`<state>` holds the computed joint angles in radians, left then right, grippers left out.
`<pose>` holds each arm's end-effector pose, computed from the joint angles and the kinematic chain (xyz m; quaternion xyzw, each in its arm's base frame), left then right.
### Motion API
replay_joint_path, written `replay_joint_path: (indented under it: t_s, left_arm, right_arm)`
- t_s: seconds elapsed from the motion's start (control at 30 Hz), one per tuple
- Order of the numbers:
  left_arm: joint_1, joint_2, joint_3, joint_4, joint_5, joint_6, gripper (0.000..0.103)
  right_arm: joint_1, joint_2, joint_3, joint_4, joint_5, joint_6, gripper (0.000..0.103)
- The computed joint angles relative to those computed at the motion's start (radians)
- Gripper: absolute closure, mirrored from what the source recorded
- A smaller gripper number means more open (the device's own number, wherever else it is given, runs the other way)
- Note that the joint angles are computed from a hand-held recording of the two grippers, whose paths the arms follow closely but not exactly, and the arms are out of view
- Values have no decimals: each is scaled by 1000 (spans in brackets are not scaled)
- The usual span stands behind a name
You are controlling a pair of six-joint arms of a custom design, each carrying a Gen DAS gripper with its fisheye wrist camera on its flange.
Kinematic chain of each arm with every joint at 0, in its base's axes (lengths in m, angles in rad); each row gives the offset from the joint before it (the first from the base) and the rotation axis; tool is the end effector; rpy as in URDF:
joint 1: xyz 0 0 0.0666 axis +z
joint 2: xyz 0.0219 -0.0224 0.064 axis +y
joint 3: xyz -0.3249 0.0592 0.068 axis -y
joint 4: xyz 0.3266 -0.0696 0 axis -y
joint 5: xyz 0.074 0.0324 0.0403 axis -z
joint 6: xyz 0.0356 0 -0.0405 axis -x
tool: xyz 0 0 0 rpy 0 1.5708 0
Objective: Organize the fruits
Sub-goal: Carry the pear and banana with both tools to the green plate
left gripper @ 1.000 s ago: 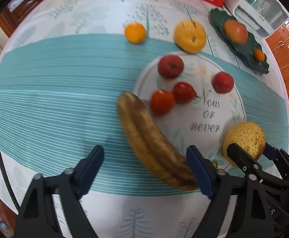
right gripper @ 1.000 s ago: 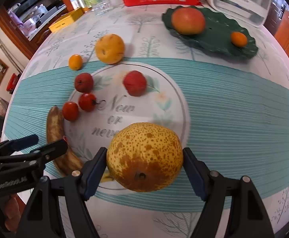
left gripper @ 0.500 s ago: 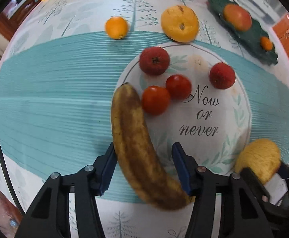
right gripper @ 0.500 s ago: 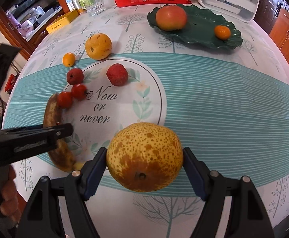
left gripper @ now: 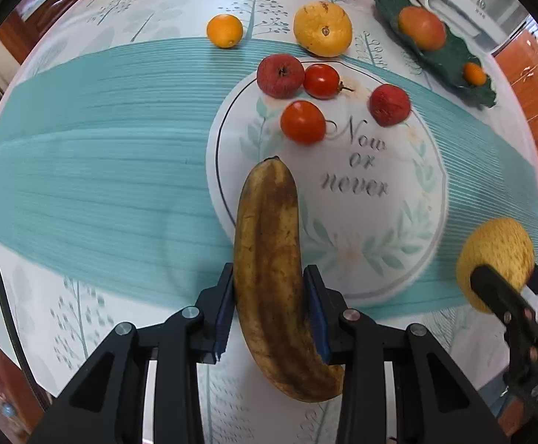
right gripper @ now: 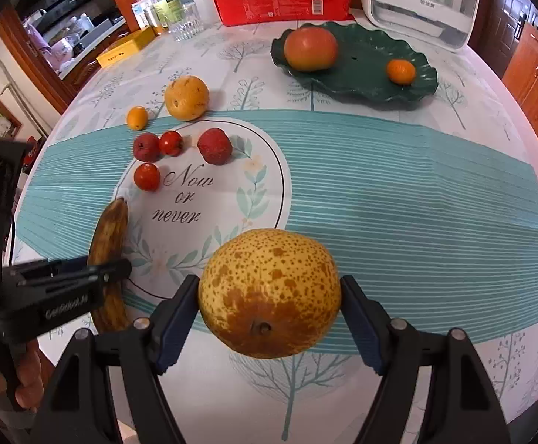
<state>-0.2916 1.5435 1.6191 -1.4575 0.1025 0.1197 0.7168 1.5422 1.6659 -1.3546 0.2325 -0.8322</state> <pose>0.4078 -0.1266 0.3744 0.0902 0.9902 -0.0692 0.0818 0.3379 0.2831 0.3951 0.0760 0.9762 0.0358 0.2000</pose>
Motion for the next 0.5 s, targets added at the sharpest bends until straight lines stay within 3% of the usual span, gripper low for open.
replay_joint_path:
  t_s: [0.2,0.5]
  left_arm:
    - [-23,-89,-12,-8,-20,29,69]
    - [-105,-126,173,-57,-57,60,69]
  right_arm:
    - [11,-44,5,-2,24,34,28]
    - [19,-117,38,-34,86,106,28]
